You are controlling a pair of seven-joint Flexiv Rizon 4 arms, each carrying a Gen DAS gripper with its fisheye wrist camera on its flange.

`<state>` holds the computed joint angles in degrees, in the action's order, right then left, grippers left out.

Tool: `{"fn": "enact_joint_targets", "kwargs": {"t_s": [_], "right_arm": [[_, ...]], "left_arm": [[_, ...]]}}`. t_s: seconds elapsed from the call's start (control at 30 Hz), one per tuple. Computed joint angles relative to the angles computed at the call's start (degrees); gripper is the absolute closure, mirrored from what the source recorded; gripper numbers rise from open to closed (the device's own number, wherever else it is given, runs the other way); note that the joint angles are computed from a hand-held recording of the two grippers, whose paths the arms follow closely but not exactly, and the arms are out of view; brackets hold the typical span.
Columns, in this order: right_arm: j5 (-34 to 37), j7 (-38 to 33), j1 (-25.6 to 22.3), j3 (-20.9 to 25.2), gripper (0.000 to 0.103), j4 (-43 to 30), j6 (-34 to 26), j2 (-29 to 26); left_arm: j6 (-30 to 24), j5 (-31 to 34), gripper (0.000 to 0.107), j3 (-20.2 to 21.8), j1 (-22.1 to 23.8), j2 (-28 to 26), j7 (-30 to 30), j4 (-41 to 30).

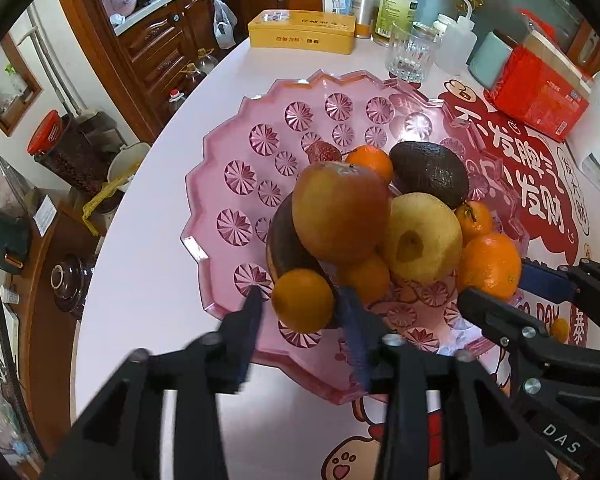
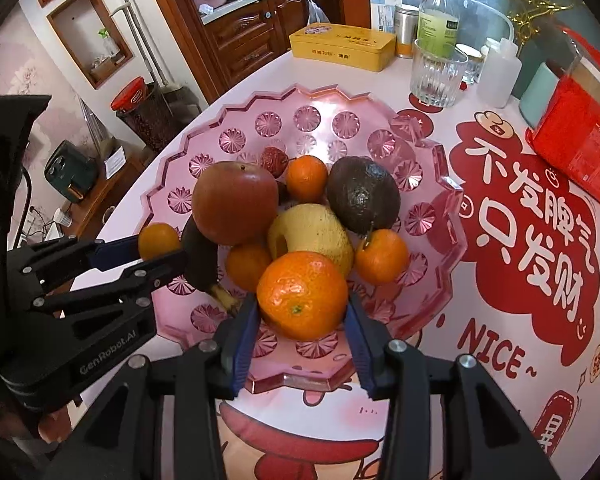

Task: Organize fruits
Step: 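Open both tools to drop the mandarins into the bowl, then move both tools back toward the last mandarin and date on the cloth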

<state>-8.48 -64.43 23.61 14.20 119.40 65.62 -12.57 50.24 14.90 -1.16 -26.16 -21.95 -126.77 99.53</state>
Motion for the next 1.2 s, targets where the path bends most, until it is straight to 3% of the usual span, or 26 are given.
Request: {"fn": "enact_joint_targets", "kwargs": {"t_s": [0.07, 0.37, 1.2], "right_arm": [[0.87, -0.60, -0.21, 0.36, 0.059, -0.22, -0.26, 0.00], [-0.83, 0.62, 0.21, -0.21, 0.054, 1.36, 2.29, 1.72], [-3.83, 5.20, -0.09, 0.82, 0.053, 9.10, 6.27, 11.96]], "left_arm": [[-0.45, 1.59, 0.047, 0.52, -0.75, 0.20, -0.86, -0.61], [-1.94, 4.17, 0.025, 0.59, -0.76, 3.04, -4.00, -0.01], [-5.99, 10.12, 0.021, -3.83, -1.03, 13.02, -9.24, 3.44]]}}
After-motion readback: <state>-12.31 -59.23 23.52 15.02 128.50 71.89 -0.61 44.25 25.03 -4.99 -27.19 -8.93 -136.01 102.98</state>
